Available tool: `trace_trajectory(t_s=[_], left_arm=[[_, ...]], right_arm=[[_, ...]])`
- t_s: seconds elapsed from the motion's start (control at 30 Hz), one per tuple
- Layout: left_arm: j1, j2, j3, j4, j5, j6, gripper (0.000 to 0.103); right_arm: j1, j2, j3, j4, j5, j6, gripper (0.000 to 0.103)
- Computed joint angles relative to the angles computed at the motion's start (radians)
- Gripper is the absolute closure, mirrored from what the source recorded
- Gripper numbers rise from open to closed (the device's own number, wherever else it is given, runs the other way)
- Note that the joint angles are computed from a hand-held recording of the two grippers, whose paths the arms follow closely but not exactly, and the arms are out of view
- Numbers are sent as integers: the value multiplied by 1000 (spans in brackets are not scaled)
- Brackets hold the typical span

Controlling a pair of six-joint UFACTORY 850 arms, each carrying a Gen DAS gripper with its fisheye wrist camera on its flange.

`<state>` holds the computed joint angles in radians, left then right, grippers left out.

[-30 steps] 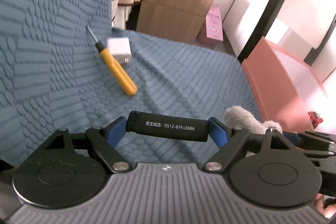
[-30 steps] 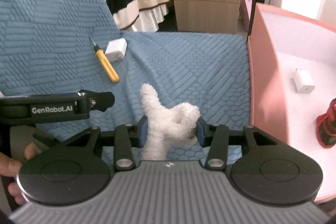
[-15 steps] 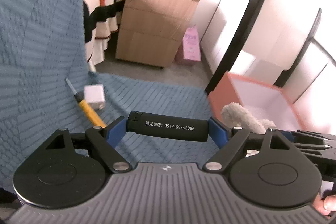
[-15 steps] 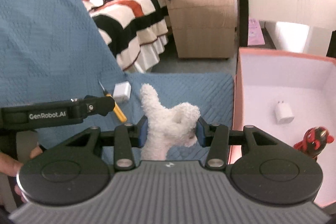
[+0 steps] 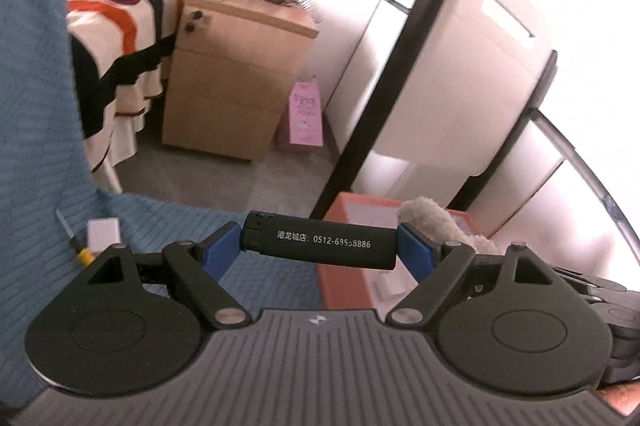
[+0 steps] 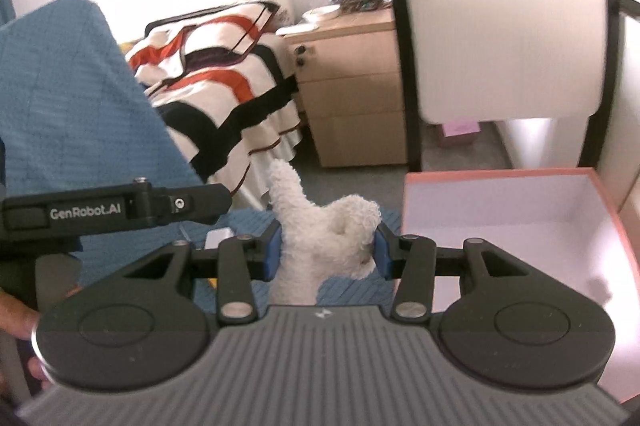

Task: Organize rigid objects
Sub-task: 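Carry white plush toy with right gripper while left gripper carries black stick to pink box, then open right gripper releasing plush toy while left gripper releases black stick in box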

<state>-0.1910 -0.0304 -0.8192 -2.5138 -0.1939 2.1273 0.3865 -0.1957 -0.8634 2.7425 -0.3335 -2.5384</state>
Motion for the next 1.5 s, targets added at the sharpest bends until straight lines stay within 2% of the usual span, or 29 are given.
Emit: trace_trajectory(t_s=[0.3,0.5,0.7,1.07,1.23,1.33,1.43,1.5], left_arm=[[-102,-52,-95,-148,25,127,16],[-172,-121,-139,-160,18,82,16],[-241,-207,-176,-228,15,101,16],[-323,-353,-263,-368,95,207,16],[-350,-408,-299,-470,128,310,16],[-359,-440,-321,-526,151,371,16],[-359,-453,-331,-433,155,276,16],[-360,-456,-332,-449,141,291,16]], right_arm=[[-69,55,45,81,-11,-88,55],[-124,75,87,108,-21,-116,55],[-196,67,123,44,-15,-58,55],[-302,-52,154,19,-28,-13,55],[-321,-103,148,66,-11,-68,55],[-332,-122,142,38,-16,-43,55],[-336,-138,135,20,-20,-17,55],[-345,-141,137,-21,-32,17,54]])
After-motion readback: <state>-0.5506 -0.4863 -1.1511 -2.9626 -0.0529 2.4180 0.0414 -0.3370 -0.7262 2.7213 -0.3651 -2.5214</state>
